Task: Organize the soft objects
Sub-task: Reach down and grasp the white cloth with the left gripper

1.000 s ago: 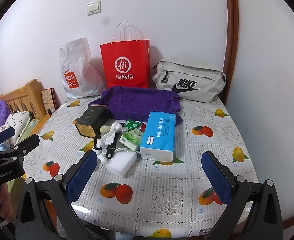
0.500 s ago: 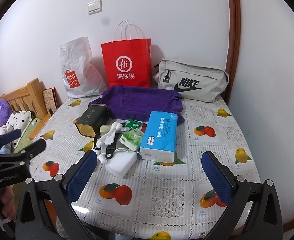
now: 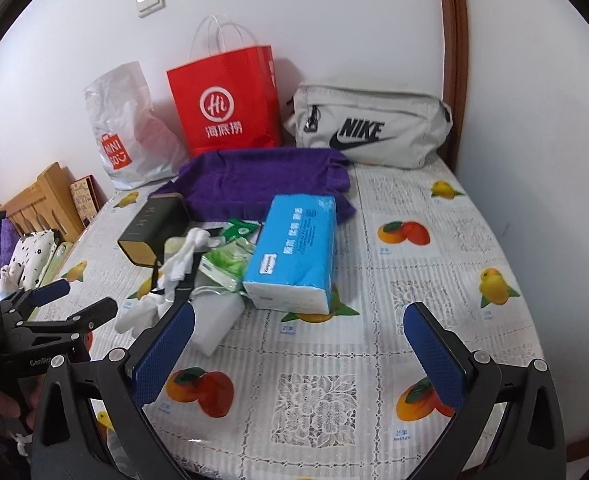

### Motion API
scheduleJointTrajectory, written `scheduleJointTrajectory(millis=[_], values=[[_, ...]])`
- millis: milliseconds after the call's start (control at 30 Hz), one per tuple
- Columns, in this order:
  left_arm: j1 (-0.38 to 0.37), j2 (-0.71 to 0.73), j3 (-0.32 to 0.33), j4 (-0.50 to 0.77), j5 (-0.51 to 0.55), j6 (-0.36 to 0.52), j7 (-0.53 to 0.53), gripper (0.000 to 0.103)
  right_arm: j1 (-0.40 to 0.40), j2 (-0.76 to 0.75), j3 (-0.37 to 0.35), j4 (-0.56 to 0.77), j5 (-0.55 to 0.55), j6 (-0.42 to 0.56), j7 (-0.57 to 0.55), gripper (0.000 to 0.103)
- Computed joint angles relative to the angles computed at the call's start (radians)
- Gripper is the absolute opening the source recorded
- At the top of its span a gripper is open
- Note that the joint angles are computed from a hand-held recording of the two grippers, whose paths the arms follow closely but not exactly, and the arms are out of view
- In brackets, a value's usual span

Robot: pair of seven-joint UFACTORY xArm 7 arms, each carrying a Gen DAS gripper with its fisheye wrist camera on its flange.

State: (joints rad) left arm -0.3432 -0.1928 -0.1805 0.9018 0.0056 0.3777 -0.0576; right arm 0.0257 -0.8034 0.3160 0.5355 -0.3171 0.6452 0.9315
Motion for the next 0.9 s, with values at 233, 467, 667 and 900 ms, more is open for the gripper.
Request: scheduleJointTrajectory(millis=[233,467,667,900], values=[[-0.021,0.148,-0.004,0.096,0.003,-0.075,0.078,0.079,-0.024,0.051,-0.024,-0.041,-0.021,-0.076,-0.017,0.103],[-0.038,0.286,-0.007,0.227,0.005,-0.02,0.099,0.05,-0.041,0.082,-0.061,-0.072,-0.013,-0.142,-0.045,0.103],[-0.041,0.364,-0.013,0.285,-0.001,-0.044,0.108,0.05,-0.057,0.142,-0.095,-0.085,0.022,-0.2,-0.076,0.103],[0.002,0.416,-0.059,0.264,-0.119,-0.157,0.201,0.029,-0.075,0.21,-0.093,-0.078,0.035,-0.227,-0.086,0.103]])
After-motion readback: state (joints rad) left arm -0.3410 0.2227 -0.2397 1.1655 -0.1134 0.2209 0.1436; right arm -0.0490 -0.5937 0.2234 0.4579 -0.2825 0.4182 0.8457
